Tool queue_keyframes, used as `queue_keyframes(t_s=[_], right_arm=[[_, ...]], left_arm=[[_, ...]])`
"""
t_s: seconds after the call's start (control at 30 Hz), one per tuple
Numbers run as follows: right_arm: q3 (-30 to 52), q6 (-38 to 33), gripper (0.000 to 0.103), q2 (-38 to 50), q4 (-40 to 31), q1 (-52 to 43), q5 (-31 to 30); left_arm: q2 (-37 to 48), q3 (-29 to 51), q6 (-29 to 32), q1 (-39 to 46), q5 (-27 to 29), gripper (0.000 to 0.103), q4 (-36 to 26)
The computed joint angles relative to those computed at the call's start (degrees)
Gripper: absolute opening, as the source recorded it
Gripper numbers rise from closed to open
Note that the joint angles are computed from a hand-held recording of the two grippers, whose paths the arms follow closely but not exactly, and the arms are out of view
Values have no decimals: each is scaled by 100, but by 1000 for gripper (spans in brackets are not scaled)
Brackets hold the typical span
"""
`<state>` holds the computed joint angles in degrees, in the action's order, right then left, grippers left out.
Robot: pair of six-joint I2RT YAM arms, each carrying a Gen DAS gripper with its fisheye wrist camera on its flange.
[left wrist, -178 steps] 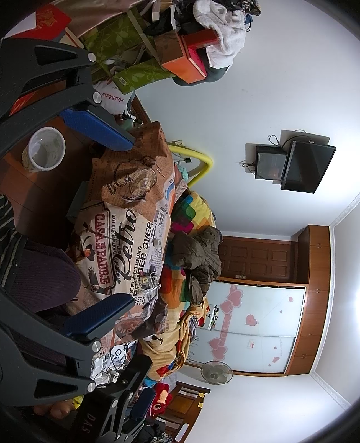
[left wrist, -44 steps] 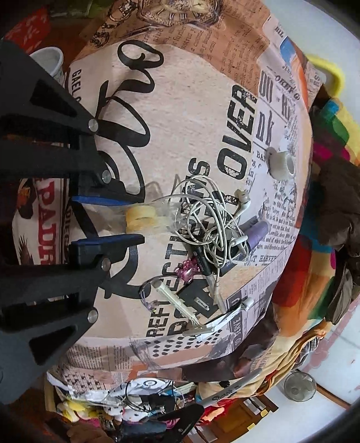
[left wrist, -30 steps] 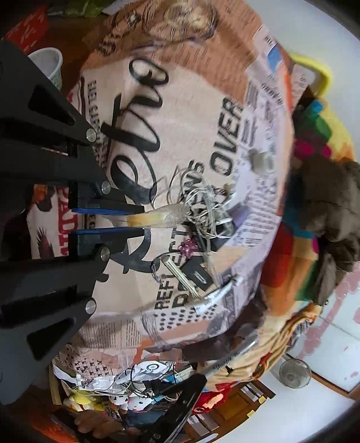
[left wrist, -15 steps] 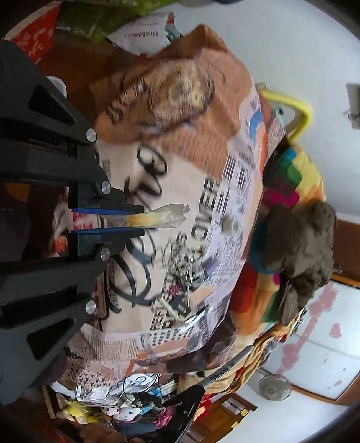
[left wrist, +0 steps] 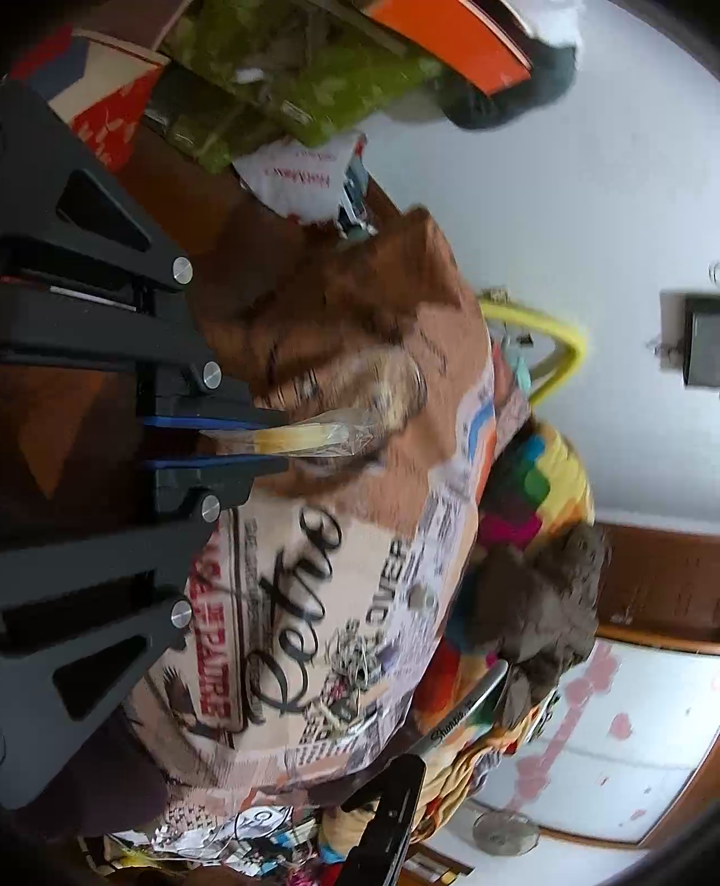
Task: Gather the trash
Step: 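Carry the wrapper and marker over the white bin with both grippers, then open both grippers to drop the wrapper and marker into the bin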
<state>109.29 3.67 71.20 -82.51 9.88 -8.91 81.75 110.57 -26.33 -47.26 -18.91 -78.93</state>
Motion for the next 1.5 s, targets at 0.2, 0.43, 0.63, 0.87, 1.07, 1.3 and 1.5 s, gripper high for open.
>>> queue_keyframes(t_s=[0.2,0.43,0.63,0.87,1.07,1.3,1.5], right_arm=[[-281,967,11,313,453,1937,842],[-525,1509,12,926,895,3104,1016],[-652,1766,12,1539,1219,3694,892],[-1093,2049,12,2143,1665,3972,362],[-1531,2229,12,2619,2024,4242,95],[-1736,2522,12,3254,2442,4146,-436],[-1773,2619,12,3780,2672,3998,-698]], left_arm=[[-1138,-1164,195,930,430,7,109],[-2183,-2500,943,2615,1345,7,372],[-2666,-3566,1815,4398,2429,7,637],[-2868,-4753,2436,5776,3049,6,824],[-2727,-5714,2741,6416,3220,6,1142],[-2206,-6642,2688,6541,3149,7,1871],[-1154,-7237,2535,6584,3090,7,2703]])
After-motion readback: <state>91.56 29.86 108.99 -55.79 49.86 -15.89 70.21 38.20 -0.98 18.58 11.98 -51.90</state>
